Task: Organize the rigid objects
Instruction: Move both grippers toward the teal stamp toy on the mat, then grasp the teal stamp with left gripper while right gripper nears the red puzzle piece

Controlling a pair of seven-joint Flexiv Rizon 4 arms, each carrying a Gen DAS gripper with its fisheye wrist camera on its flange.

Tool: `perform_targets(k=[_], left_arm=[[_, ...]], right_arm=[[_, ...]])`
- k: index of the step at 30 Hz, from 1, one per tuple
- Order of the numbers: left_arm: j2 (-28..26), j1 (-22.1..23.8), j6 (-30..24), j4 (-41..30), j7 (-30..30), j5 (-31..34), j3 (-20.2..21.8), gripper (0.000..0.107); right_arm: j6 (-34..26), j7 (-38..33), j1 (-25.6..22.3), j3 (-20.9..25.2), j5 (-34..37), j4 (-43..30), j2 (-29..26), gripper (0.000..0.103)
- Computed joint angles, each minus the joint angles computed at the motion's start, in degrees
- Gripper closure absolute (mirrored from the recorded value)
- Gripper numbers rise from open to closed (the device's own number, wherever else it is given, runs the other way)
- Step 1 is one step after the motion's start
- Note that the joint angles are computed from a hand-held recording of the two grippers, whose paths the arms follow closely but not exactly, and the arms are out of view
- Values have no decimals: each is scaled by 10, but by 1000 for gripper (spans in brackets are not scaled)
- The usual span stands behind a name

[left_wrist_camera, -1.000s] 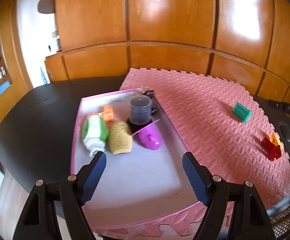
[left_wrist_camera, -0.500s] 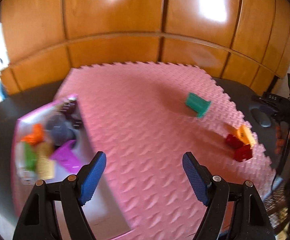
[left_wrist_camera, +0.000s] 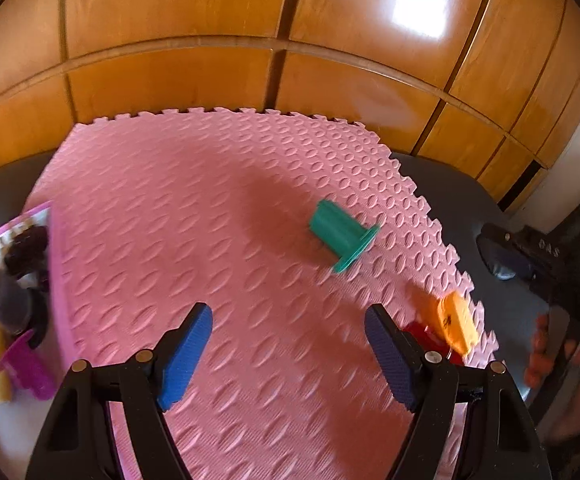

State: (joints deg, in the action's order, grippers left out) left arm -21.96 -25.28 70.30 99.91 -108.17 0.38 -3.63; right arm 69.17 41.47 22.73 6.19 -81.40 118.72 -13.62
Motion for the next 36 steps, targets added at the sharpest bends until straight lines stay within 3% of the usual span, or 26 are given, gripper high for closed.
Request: perform_targets(k=[14,24,27,29,36], left_arm=[[-127,0,-61,-166,-2,-73,-19,33],[-215,-3,-154,-291,-19,-90,-18,52],[-219,-19,-157,-304,-16,-58,2,60],[-215,-13,-155,-295,-1,-58,-7,77],[-147,-3,-119,-182,33,-48,-11,77]], right_arm=[[52,-2,-4,-8,-5,-9,-13,54],[86,-9,-4,-15,-7,-19,-26,54],[86,-3,-5,-16,-10,-17,-25,54],[87,3,-6,-17,-12,-16,-24,54],[87,8,-10,-15,-16,-13,-23,54]])
